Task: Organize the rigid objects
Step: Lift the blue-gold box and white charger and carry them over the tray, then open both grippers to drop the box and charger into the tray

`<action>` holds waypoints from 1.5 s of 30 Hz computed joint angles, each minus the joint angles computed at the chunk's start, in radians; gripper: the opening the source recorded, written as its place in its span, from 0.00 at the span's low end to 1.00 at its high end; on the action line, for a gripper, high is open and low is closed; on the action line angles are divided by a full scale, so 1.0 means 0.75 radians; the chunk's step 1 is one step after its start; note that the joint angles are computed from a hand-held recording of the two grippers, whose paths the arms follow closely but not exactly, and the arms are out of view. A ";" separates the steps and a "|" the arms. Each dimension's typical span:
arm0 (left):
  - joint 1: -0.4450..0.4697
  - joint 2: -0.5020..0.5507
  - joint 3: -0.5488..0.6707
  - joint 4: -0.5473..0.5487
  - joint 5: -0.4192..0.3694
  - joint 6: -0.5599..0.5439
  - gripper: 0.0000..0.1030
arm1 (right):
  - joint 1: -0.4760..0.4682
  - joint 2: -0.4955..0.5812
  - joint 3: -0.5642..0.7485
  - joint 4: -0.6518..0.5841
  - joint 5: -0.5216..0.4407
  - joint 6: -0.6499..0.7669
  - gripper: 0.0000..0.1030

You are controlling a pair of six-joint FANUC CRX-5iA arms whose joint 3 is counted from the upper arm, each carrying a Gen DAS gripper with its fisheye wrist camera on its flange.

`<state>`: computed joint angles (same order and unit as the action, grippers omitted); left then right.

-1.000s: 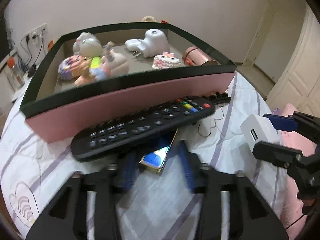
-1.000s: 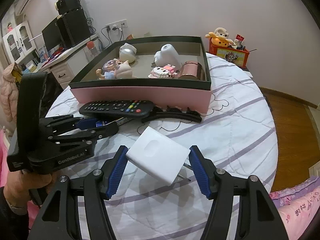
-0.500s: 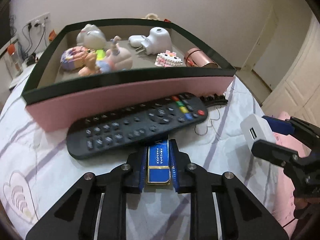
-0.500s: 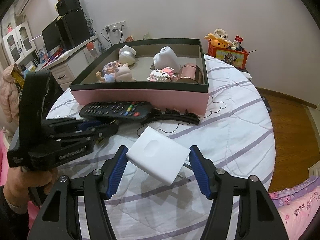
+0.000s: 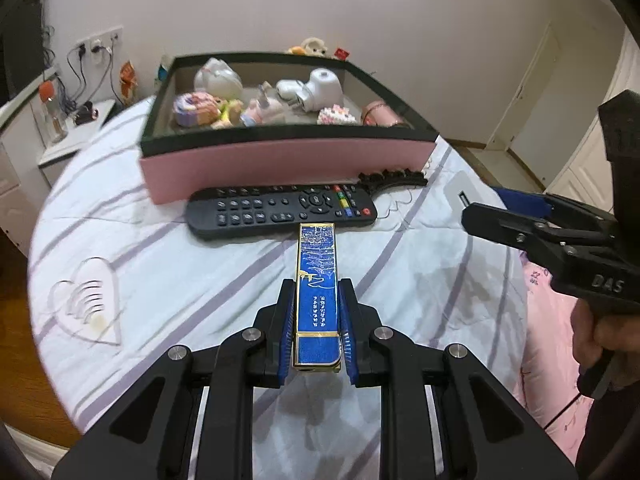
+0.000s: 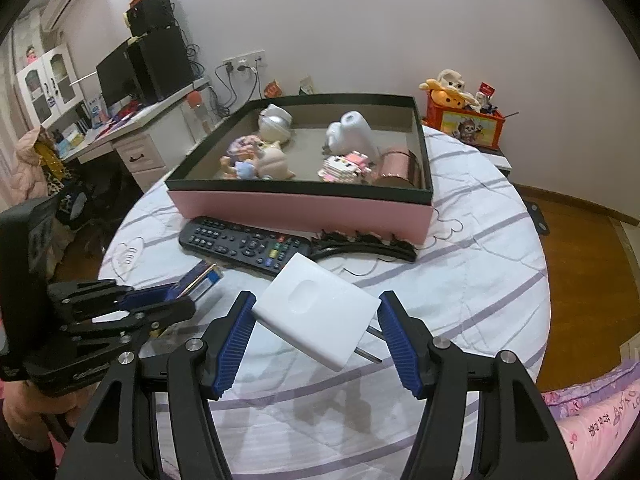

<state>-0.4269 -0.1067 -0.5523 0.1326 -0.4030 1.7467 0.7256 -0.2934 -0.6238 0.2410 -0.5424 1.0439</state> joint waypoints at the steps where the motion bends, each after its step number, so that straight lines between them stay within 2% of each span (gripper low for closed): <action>1: 0.005 -0.027 0.002 -0.025 -0.015 0.024 0.20 | 0.005 -0.004 0.003 -0.002 -0.002 0.003 0.62; 4: 0.020 -0.083 0.019 -0.088 -0.049 0.078 0.20 | 0.018 -0.005 0.017 0.007 -0.004 0.007 0.62; 8: 0.056 -0.109 0.055 -0.110 -0.073 0.069 0.20 | 0.019 0.008 0.063 0.010 -0.003 0.045 0.62; 18: 0.131 -0.048 0.222 -0.140 -0.103 0.030 0.20 | -0.039 0.161 0.306 -0.040 0.000 0.231 0.62; 24: 0.180 0.083 0.335 -0.043 -0.083 -0.101 0.20 | -0.127 0.325 0.511 -0.154 -0.038 0.380 0.62; 32: 0.208 0.372 0.556 0.078 -0.138 -0.241 0.20 | -0.247 0.624 0.825 -0.250 -0.143 0.486 0.62; 38: 0.212 0.543 0.710 0.094 -0.201 -0.241 0.20 | -0.308 0.835 1.059 -0.332 -0.253 0.549 0.62; 45: 0.204 0.652 0.831 0.073 -0.267 -0.234 0.20 | -0.335 0.946 1.165 -0.360 -0.309 0.558 0.62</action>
